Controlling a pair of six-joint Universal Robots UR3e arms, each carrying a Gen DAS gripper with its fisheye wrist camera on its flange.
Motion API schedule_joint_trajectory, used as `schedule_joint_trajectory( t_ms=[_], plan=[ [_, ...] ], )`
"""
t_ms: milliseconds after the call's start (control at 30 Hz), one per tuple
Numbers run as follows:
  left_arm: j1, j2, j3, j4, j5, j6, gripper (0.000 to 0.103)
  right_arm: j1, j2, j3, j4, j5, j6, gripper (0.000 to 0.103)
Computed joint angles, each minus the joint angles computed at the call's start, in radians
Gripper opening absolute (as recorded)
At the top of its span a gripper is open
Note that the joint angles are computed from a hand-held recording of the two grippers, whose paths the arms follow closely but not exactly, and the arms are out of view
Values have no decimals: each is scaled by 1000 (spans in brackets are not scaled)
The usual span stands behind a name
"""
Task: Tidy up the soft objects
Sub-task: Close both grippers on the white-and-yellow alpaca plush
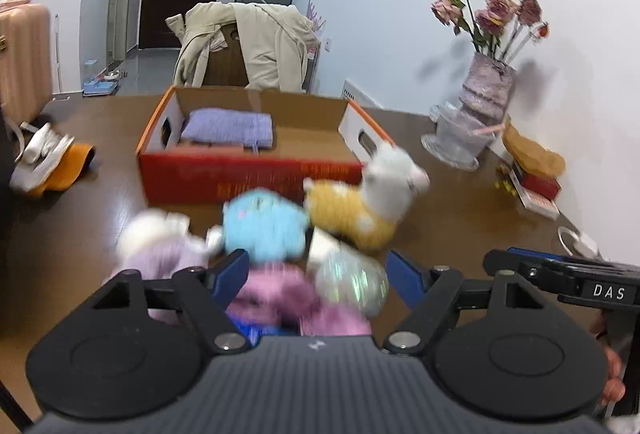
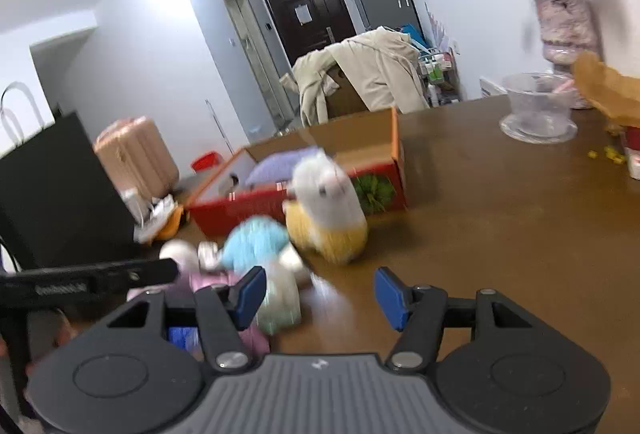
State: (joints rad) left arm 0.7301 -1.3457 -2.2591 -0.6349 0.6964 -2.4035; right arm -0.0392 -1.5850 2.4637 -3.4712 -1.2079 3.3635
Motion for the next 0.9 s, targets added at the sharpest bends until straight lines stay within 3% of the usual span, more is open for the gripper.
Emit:
schedule_joint_trajectory(
  t_ms=[67, 133, 200, 267, 300, 367, 467, 567, 700, 767, 800, 900],
  plan=[
    [-108, -201, 146, 141, 62, -140, 73, 20, 122, -132, -7, -13, 23, 60],
    [-181, -354, 288, 197, 107, -226, 71, 49, 247, -285, 0, -49, 36, 60],
    [-244, -499, 461, 170, 154, -291, 66, 70, 367, -450, 45, -80, 45, 60],
    [-288, -606, 599, 129, 181, -331, 65, 65, 447, -555, 79, -60, 45, 51],
    [-309, -658, 665, 105, 191, -345, 59, 55, 482, -586, 70, -34, 35, 37],
    [-345, -733, 768, 50, 215, -363, 52, 32, 513, -600, 39, 2, 11, 36],
    [-377, -788, 843, -24, 184, -352, 47, -16, 495, -560, 12, 68, -103, 33],
    [-402, -781, 816, -21, 163, -344, 45, -58, 443, -461, -84, 79, -274, 33],
    [-400, -684, 676, -41, 107, -277, 45, -163, 214, -247, 97, 189, -565, 33],
    [-395, -630, 593, -44, 89, -217, 46, -200, 119, -136, 133, 201, -570, 37],
    [-402, -616, 567, -31, 92, -210, 46, -212, 85, -88, 137, 195, -549, 44],
    [-429, -610, 520, 54, 134, -229, 47, -250, 76, 47, -1, 202, -382, 53]
  ],
)
